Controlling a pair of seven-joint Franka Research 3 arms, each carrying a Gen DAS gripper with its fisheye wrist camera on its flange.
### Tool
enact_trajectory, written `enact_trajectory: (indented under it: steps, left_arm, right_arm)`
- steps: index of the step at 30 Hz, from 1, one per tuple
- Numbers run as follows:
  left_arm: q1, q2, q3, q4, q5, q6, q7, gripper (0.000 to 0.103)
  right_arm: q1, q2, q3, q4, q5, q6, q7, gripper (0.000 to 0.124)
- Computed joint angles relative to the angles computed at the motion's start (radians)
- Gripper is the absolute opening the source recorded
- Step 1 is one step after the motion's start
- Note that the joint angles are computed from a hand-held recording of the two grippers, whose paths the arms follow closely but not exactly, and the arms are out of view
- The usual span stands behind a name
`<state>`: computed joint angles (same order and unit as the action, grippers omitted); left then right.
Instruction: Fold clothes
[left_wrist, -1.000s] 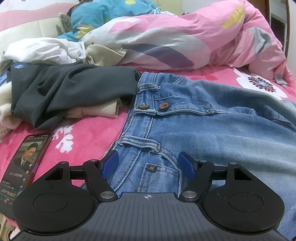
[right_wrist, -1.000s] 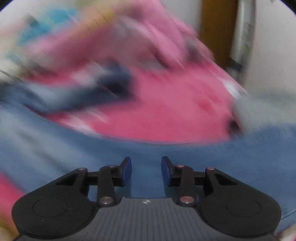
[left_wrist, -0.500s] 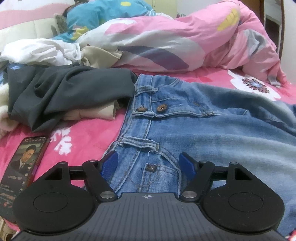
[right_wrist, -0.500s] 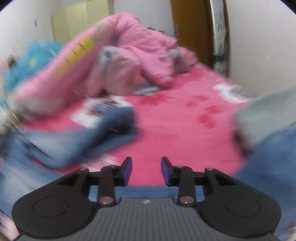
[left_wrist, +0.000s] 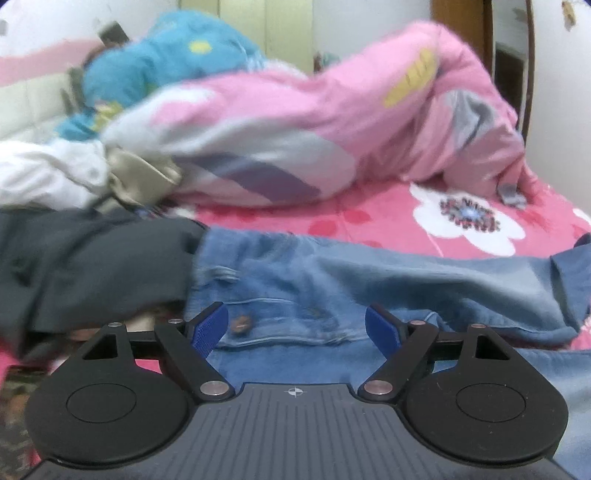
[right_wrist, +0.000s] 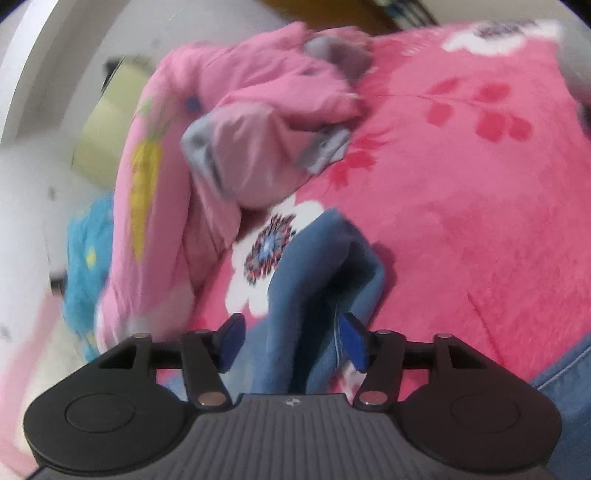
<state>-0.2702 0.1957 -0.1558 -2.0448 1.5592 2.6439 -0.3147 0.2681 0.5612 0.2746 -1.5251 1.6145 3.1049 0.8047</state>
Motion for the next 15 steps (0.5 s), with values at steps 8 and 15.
enact_trajectory:
  steps: [8,15]
  left_arm:
    - [-0.028,0.140,0.056,0.096,-0.104,0.016,0.056,0.088]
    - [-0.041,0.135,0.057,0.083,-0.068,-0.013,0.030,0.091]
  right_arm:
    - [0.075,0.080,-0.179,0.053,-0.329,0.006,0.520,0.101]
    - [0.018,0.267,-0.145,0.286,-0.502,-0.162,0.732,0.043]
